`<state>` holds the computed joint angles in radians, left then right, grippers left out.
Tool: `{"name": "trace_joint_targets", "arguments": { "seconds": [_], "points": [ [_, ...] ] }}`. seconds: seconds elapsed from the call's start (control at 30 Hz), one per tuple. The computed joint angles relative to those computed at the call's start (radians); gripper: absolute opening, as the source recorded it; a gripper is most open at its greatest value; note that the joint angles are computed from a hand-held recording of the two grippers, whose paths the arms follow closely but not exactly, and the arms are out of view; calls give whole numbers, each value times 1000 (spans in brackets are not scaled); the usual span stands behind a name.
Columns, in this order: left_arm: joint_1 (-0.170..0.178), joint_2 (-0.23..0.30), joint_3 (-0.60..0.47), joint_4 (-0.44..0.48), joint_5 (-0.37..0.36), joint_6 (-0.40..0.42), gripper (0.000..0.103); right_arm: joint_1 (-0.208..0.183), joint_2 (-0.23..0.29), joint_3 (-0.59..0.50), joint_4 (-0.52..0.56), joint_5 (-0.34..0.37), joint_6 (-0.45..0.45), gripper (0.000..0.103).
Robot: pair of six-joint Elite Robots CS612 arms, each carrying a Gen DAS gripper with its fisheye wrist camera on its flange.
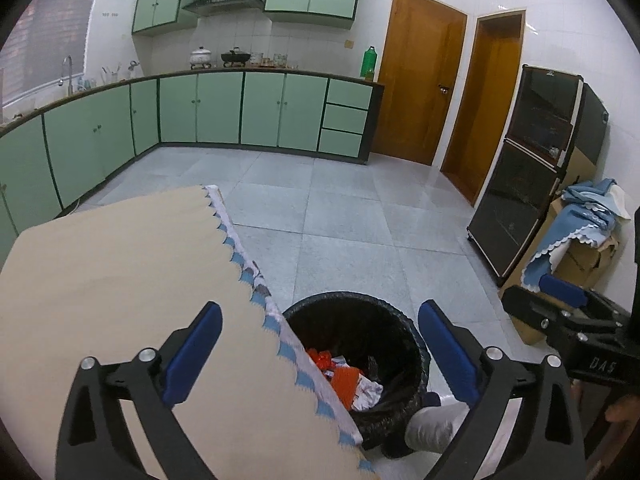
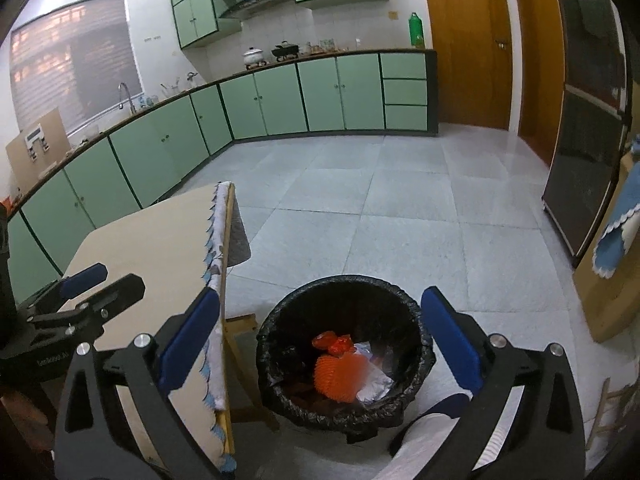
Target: Collect trash
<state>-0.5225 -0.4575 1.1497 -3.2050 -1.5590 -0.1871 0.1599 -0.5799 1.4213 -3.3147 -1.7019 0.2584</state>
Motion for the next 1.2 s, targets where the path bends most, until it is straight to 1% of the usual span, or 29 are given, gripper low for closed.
{"name": "trace_joint_targets", "arguments": {
  "seconds": [0.33, 0.5, 0.6, 0.83, 1.2],
  "points": [
    [-16, -61, 124, -113, 49, 44, 97, 16, -44, 66, -42, 4, -33, 98],
    [-20, -79, 156, -154, 66, 45, 97, 25, -54, 89, -70, 0, -46, 98],
    [-21, -89, 177, -177, 69, 31, 97, 27, -60, 98, -82, -1, -56, 98],
    [-23, -100, 204, -204, 82, 23, 97, 32, -66, 117, -120, -6, -64, 98],
    [-26, -108, 225, -232, 106, 19, 97, 37, -67, 122, -139, -7, -68, 98]
  ]
}}
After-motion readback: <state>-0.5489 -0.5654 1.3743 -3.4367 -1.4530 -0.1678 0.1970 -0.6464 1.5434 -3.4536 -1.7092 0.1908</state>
